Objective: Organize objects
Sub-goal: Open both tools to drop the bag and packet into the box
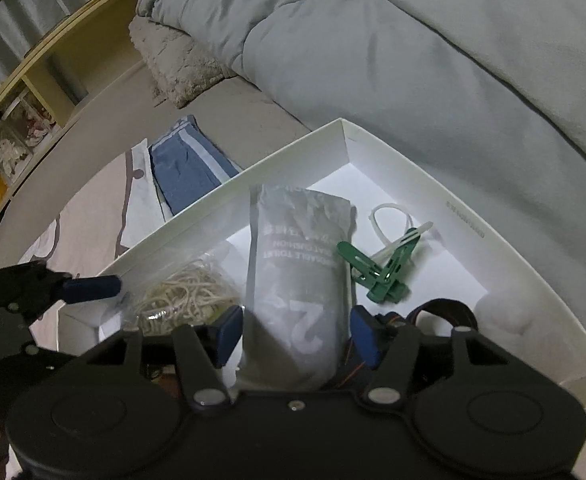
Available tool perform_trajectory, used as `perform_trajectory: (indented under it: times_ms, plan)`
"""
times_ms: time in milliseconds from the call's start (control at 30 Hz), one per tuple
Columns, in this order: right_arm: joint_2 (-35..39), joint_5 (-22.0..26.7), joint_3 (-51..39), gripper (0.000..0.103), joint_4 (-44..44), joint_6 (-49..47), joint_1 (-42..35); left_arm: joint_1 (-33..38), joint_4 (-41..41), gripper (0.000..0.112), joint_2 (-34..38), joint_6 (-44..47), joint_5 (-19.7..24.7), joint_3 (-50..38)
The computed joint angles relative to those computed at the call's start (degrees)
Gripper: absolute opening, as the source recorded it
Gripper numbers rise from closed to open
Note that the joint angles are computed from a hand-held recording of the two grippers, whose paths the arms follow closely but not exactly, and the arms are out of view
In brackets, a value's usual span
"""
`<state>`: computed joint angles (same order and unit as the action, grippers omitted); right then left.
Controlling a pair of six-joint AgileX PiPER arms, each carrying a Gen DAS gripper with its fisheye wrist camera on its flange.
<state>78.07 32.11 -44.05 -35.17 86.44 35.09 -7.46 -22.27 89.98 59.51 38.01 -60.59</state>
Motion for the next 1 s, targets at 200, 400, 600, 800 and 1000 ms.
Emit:
perform_trajectory:
  times_ms: [200, 400, 600, 800, 1000]
  plan:
    - [-3.4, 0.0, 0.6, 0.065, -3.2, 3.6, 1.1, 2.4, -2.2, 0.079, -1.9, -0.7, 1.8, 0.9]
    - [-5.7, 1.2, 0.5, 0.065, -1.9, 2.3, 1.4, 5.8, -4.6, 0.079, -5.3, -4.2, 3.7, 2.4]
    - [-9.8, 5.0, 0.3, 0.065, -1.8, -0.1, 3.5, 9.1, -7.0, 0.079, -11.4, -8.3, 5.7, 4.9]
    - [-11.6, 11.9, -1.1, 0.066, -3.2, 0.3, 10.3, 10.4, -6.3, 0.08, -19.8, -13.8, 6.7, 8.7]
    - [-15.1, 22.3, -2.3, 0.078, -7.6, 3.2, 20.7, 14.8, -7.2, 0.085, -29.4, -17.2, 11.2, 11.1]
